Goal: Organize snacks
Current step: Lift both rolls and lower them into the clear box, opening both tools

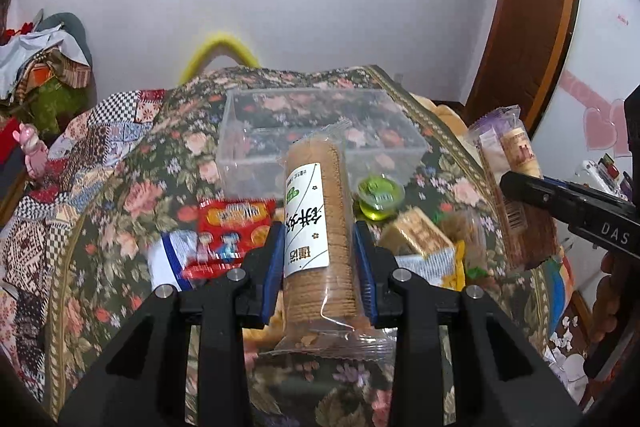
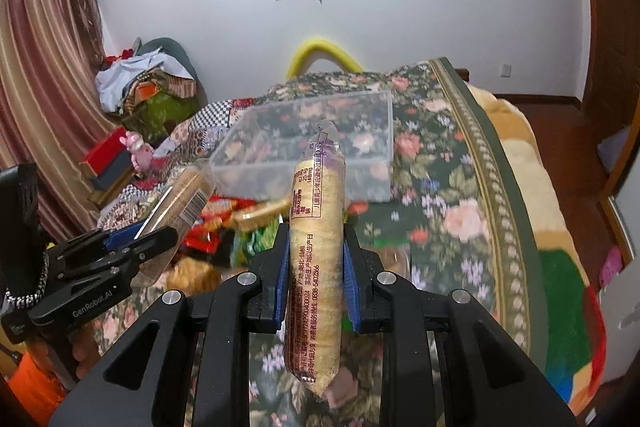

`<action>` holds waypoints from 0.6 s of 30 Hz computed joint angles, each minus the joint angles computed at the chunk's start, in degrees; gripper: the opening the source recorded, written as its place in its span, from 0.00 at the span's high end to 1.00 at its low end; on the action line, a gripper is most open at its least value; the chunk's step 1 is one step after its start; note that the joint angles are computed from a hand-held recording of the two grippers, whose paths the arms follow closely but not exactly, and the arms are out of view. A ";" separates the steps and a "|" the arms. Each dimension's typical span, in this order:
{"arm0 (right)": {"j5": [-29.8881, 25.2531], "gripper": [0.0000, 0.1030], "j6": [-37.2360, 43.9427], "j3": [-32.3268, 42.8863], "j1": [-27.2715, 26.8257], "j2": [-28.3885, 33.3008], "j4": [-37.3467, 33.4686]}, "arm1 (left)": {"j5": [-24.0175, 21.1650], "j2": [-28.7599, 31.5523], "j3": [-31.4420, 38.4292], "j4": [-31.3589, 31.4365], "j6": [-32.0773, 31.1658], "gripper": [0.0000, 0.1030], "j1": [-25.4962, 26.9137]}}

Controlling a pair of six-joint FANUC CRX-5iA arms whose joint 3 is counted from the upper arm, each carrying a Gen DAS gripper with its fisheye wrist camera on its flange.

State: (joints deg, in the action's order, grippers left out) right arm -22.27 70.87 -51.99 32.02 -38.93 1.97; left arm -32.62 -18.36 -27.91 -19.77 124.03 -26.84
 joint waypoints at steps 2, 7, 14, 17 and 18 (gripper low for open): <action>0.99 0.79 0.41 0.62 -0.35 1.01 0.33 | 0.72 0.20 0.28 1.07 -1.49 0.68 1.22; 3.47 0.79 3.69 3.61 -2.13 4.92 -1.95 | 2.66 1.25 1.61 3.42 -5.30 0.68 4.04; 6.20 0.79 5.40 7.15 -3.15 10.42 -2.68 | 4.82 4.27 4.11 6.53 -10.04 0.68 7.04; 6.18 0.79 7.96 9.62 -3.71 13.07 -5.13 | 5.69 5.90 4.80 9.03 -13.16 0.68 8.44; 5.90 0.79 9.90 10.96 -4.12 14.24 -6.99 | 5.67 6.66 5.44 9.06 -13.35 0.68 8.64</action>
State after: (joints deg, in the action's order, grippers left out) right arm -16.37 80.77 -41.02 27.90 -24.69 -5.02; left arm -26.94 -11.70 -22.47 -10.71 110.68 -18.20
